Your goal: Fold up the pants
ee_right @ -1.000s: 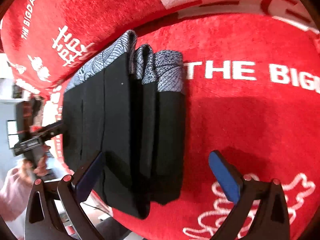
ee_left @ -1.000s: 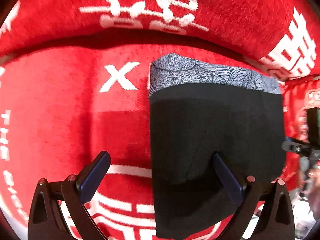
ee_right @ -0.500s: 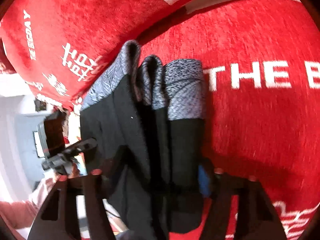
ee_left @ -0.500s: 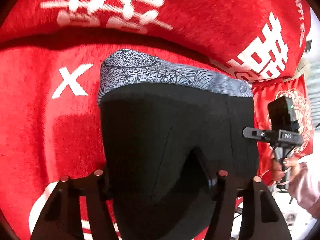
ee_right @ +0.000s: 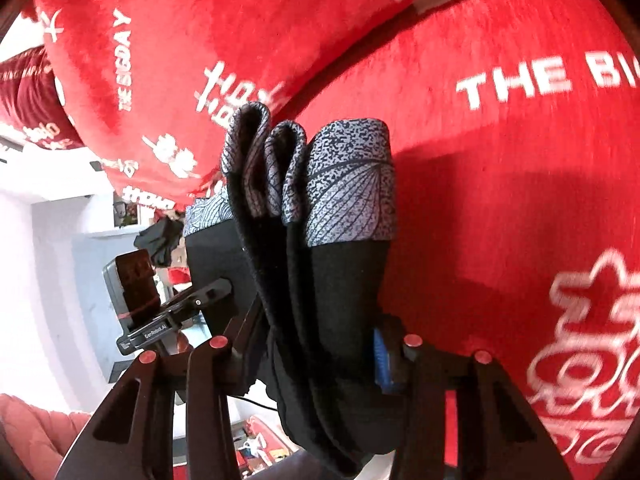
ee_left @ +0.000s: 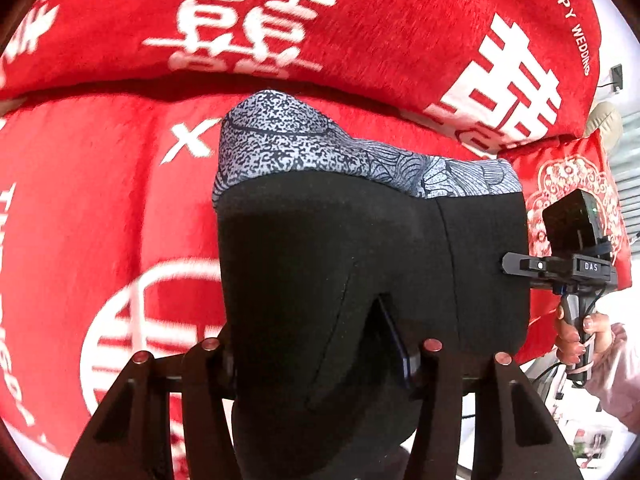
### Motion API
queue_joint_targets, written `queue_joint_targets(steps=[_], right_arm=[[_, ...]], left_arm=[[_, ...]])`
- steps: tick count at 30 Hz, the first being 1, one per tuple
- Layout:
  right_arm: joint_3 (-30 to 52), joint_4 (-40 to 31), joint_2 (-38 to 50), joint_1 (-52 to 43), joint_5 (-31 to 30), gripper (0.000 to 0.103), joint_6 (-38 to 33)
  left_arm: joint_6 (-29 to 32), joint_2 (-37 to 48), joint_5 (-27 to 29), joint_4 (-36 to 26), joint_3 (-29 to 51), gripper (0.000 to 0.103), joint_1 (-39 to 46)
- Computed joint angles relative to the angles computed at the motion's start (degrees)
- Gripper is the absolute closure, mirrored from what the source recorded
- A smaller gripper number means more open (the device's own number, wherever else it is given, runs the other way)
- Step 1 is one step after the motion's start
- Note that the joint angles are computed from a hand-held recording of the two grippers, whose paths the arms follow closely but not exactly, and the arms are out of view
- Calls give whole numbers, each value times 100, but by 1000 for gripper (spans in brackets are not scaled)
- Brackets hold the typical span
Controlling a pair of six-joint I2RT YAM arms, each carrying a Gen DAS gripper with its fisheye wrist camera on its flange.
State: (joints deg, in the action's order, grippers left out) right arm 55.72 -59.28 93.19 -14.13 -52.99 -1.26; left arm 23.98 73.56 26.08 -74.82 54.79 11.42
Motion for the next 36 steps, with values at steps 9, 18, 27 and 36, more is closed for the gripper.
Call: queue_joint_targets(steps=[9, 18, 27, 36], right_arm=[[-1574, 1048, -884, 421, 601, 51, 586], [-1761, 1457, -1505, 1090, 1952, 28, 1672], [-1579, 328, -2378, 1530, 2828, 20, 2337], [-1089, -769, -3409, 2207, 3920, 4, 3292]], left_arm=[[655, -171, -870, 910, -1406, 14, 750], [12, -973, -1620, 1038, -1554, 2, 46], [-612, -1540, -2313, 459, -1383, 2, -509], [-794, -2248, -2347, -708, -968, 2, -1018]])
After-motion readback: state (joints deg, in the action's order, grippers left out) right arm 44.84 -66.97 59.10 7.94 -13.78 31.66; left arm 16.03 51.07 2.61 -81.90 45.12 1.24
